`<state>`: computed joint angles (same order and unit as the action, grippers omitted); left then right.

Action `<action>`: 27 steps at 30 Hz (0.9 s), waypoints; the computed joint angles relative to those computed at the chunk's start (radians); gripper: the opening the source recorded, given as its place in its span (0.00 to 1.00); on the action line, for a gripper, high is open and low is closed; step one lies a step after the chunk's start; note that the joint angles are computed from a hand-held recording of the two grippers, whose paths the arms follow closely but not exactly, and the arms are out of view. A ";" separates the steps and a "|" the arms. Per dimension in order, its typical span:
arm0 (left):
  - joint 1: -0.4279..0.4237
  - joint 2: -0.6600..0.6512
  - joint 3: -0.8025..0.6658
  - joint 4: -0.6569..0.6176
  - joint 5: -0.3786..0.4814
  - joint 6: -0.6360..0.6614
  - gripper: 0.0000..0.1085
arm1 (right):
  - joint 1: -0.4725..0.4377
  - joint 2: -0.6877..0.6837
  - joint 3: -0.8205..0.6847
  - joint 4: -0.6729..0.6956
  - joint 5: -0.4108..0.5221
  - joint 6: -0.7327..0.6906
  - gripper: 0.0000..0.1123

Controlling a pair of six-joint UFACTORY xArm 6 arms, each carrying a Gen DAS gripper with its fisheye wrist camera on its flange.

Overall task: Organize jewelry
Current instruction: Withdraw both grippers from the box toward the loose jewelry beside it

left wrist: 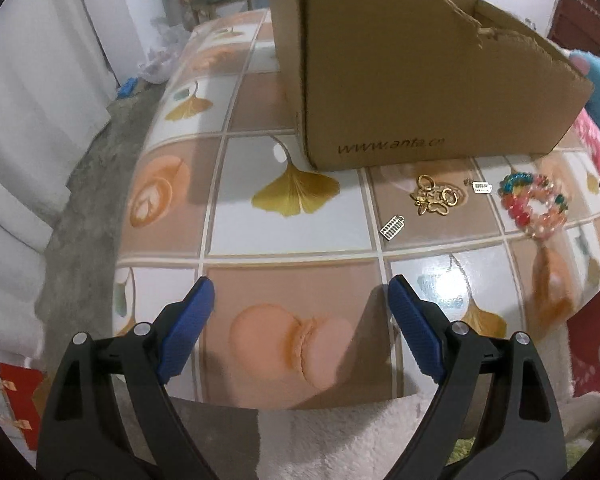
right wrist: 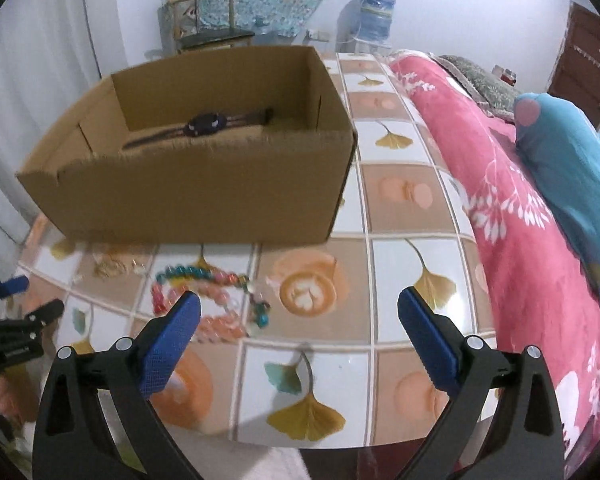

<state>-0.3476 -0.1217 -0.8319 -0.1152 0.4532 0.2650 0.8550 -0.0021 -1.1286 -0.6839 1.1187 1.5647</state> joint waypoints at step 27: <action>-0.002 0.044 -0.039 -0.030 0.005 -0.009 0.89 | -0.200 0.135 -0.018 -0.028 -0.794 -0.047 0.86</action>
